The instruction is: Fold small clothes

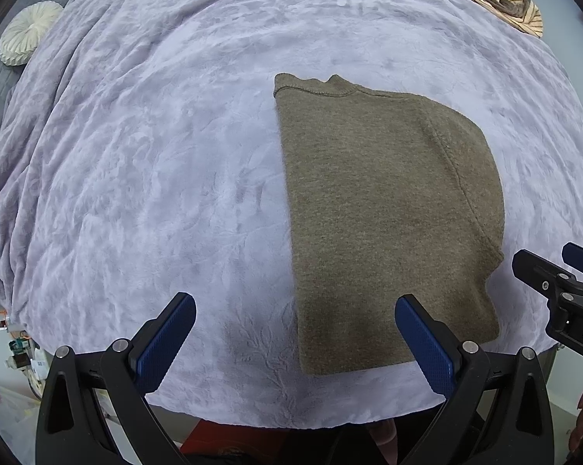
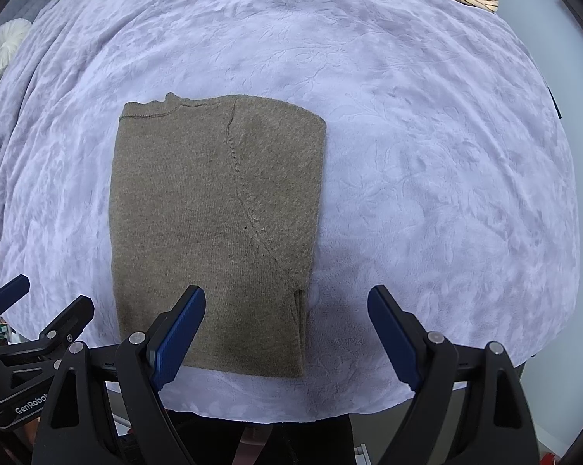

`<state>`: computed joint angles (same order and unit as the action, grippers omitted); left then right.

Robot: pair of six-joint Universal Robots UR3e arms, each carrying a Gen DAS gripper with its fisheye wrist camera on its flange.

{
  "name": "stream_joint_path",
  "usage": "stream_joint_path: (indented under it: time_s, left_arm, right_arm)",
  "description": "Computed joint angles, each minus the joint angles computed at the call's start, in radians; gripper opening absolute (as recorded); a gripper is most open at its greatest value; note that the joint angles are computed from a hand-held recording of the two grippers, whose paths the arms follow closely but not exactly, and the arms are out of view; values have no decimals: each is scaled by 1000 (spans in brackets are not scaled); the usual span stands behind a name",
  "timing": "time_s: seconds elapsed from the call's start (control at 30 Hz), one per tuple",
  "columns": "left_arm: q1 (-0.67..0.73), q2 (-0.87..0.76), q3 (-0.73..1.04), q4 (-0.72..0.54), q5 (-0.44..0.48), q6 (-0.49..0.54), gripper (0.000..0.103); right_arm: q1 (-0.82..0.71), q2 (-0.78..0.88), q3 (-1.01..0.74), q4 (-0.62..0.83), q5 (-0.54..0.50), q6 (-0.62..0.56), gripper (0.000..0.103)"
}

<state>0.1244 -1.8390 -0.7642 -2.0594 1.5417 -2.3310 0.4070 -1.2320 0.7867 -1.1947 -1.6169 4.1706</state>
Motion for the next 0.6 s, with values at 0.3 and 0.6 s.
stream_joint_path:
  time_s: [0.3,0.6]
  left_arm:
    - [3,-1,1,-1,0,-1,103]
    - [5,7,-12,13,-3,3,103]
  right_arm:
    - [9,12,-20,13,-3,4,88]
    - [15,34,-52,29,-1,8,88]
